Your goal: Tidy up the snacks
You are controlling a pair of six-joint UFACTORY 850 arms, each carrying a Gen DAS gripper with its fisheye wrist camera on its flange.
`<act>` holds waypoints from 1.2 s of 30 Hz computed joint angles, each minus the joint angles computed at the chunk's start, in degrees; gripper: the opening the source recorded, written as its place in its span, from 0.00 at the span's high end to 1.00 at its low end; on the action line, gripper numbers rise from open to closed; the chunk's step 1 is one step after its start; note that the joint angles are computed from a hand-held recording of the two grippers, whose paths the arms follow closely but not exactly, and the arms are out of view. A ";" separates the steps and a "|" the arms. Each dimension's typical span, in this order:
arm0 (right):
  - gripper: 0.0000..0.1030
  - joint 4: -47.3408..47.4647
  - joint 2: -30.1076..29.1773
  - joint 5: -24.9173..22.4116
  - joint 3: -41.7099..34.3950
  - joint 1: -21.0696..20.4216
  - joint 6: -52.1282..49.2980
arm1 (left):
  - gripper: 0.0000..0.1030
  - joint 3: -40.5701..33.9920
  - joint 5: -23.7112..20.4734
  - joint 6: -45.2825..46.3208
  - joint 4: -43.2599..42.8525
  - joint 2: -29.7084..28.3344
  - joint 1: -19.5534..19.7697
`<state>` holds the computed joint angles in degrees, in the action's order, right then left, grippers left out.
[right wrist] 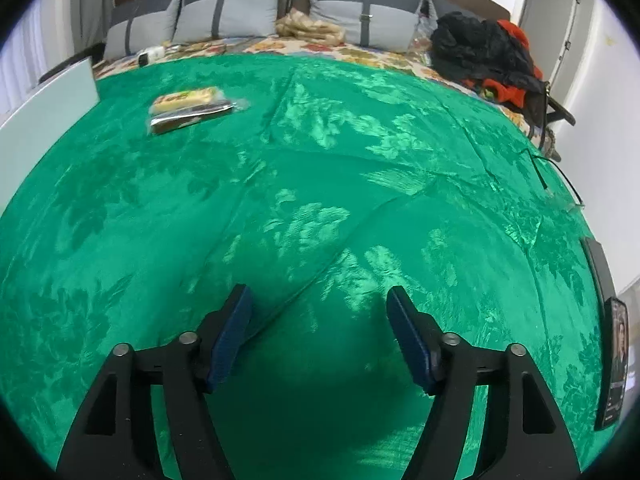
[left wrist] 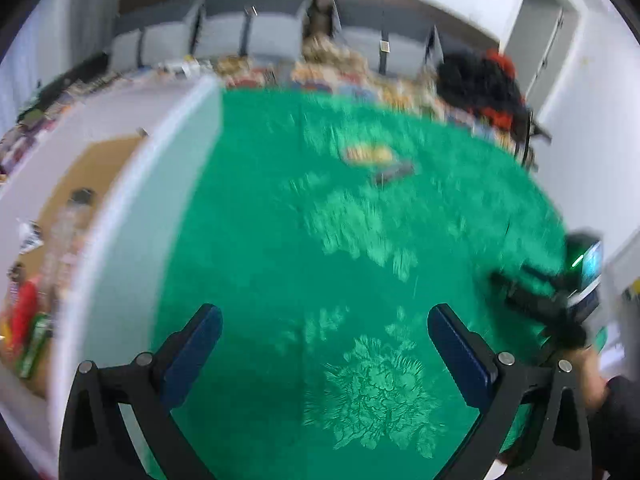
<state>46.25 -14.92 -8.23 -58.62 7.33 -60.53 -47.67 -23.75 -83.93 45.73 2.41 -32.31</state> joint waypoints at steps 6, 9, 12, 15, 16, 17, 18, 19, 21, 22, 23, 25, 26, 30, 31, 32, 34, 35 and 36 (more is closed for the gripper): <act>0.20 9.41 -0.58 -3.50 -0.24 -1.86 -6.55 | 0.01 -5.42 1.12 18.37 -14.03 -11.43 2.98; 0.19 8.89 -0.87 -4.04 -0.56 -2.09 -5.39 | 0.01 -7.67 3.05 26.46 -18.70 -13.89 4.51; 0.18 8.03 -0.83 -3.77 -0.51 -1.96 -4.15 | 0.01 -13.15 2.94 36.36 -22.06 -17.18 7.02; 0.18 8.37 -0.81 -3.82 -0.45 -2.03 -4.50 | 0.01 -21.96 1.44 40.77 -19.36 -22.49 9.77; 0.18 8.37 -0.81 -3.82 -0.45 -2.03 -4.50 | 0.01 -25.81 0.24 43.43 -19.80 -24.99 10.78; 0.18 8.37 -0.79 -3.80 -0.42 -2.02 -4.52 | 0.01 -29.09 -0.97 46.74 -21.52 -27.30 11.72; 0.18 8.44 -0.81 -3.83 -0.43 -2.02 -4.58 | 0.01 -33.43 -2.93 50.52 -23.81 -30.36 12.56; 0.18 8.44 -0.81 -3.83 -0.43 -2.02 -4.58 | 0.01 -37.68 -4.64 53.10 -25.13 -33.41 13.28; 0.17 8.87 -0.86 -3.95 -0.44 -2.07 -5.04 | 0.01 -43.95 -6.69 57.35 -27.85 -38.01 14.33; 0.17 8.98 -0.86 -4.04 -0.44 -2.09 -5.16 | 0.01 -48.12 -8.45 59.88 -29.40 -41.01 14.82; 0.17 9.06 -0.90 -4.10 -0.48 -2.10 -5.24 | 0.01 -50.79 -9.60 61.39 -30.13 -43.03 14.98; 0.16 9.10 -0.91 -4.09 -0.47 -2.08 -5.27 | 0.02 -57.76 -13.14 65.27 -31.18 -48.23 15.04; 0.16 9.10 -0.91 -4.09 -0.47 -2.08 -5.27 | 0.06 -61.12 -15.03 67.77 -31.29 -50.71 14.90; 0.16 9.18 -0.94 -4.04 -0.46 -2.05 -5.31 | 0.16 -64.62 -13.32 76.91 -36.28 -53.43 14.94; 0.16 9.16 -0.94 -4.03 -0.45 -2.05 -5.29 | 0.28 -65.61 -13.55 80.85 -40.05 -54.03 15.23; 0.16 9.21 -0.95 -4.03 -0.44 -2.04 -5.32 | 0.47 -65.83 -13.41 84.40 -44.39 -54.15 15.58; 0.16 9.21 -0.93 -4.03 -0.45 -2.04 -5.31 | 0.68 -65.04 -12.55 84.70 -47.14 -53.46 15.82; 0.16 9.17 -0.97 -4.05 -0.50 -2.06 -5.28 | 0.71 -64.14 -11.84 84.38 -47.85 -52.87 15.87; 0.15 9.13 -1.09 -4.08 -0.60 -2.06 -5.23 | 0.71 -62.26 -10.68 84.89 -50.36 -51.75 16.13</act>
<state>55.38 -16.01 -12.31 -59.22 5.27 -65.75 -109.94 -34.43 0.96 -4.62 -49.34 -16.18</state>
